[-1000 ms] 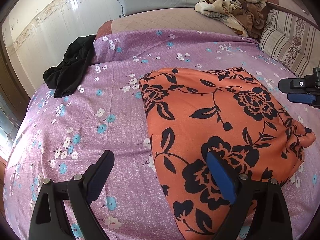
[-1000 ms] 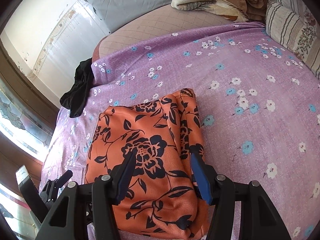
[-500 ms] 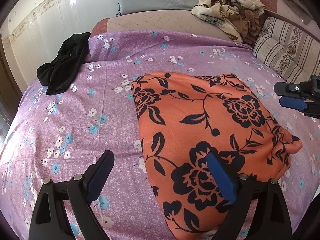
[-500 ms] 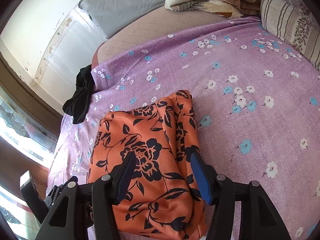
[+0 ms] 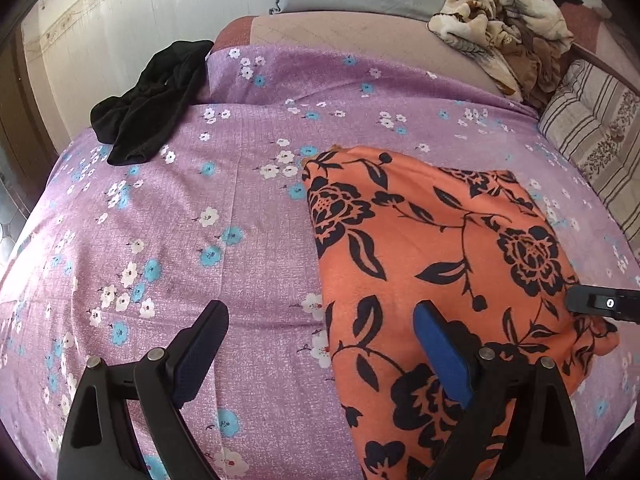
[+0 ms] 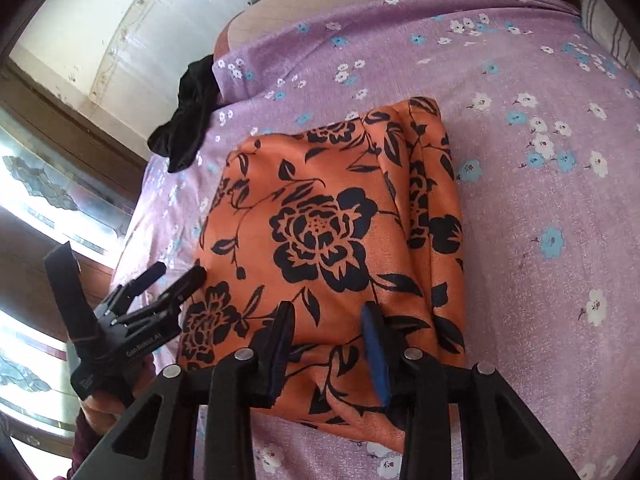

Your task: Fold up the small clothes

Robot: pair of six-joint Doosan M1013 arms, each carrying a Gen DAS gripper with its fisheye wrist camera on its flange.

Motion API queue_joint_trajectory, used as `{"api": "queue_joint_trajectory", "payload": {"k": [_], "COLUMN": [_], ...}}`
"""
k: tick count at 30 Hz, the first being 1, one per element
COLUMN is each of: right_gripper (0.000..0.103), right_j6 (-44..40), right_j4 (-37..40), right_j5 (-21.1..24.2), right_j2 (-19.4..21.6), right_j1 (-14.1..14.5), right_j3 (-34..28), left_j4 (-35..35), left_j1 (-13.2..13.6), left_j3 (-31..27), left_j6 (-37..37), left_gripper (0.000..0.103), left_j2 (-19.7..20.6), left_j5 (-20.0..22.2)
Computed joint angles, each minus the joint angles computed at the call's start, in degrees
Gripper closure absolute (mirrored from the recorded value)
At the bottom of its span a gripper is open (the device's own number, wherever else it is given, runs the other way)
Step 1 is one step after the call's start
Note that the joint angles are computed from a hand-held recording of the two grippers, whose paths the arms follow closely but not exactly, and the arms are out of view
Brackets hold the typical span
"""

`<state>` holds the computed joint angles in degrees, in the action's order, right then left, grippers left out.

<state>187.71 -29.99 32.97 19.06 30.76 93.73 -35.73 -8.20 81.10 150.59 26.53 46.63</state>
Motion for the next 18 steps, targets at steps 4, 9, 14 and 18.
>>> {"api": "queue_joint_trajectory", "payload": {"k": [4, 9, 14, 18], "right_gripper": [0.062, 0.031, 0.031, 0.031], "right_j6": [10.7, 23.8, 24.4, 26.6], "right_j4": [-5.8, -18.5, -16.6, -16.9], "right_j5": [-2.0, 3.4, 1.4, 0.0], "right_j2": [-1.0, -1.8, -2.2, -2.4], "right_j1": [-0.3, 1.2, 0.1, -0.1], "right_j3": [2.2, 2.7, 3.8, 4.9], "left_j4": [-3.2, -3.5, -2.5, -2.4], "left_j1": [0.4, 0.5, 0.3, 0.3], "left_j3": [0.0, -0.6, -1.1, -0.8], "left_j6": [1.8, 0.6, -0.5, 0.0], "left_gripper": [0.009, 0.009, 0.009, 0.009], "left_j2": [-0.4, 0.0, 0.4, 0.1], "left_j5": [1.0, 2.3, 2.9, 3.1]}}
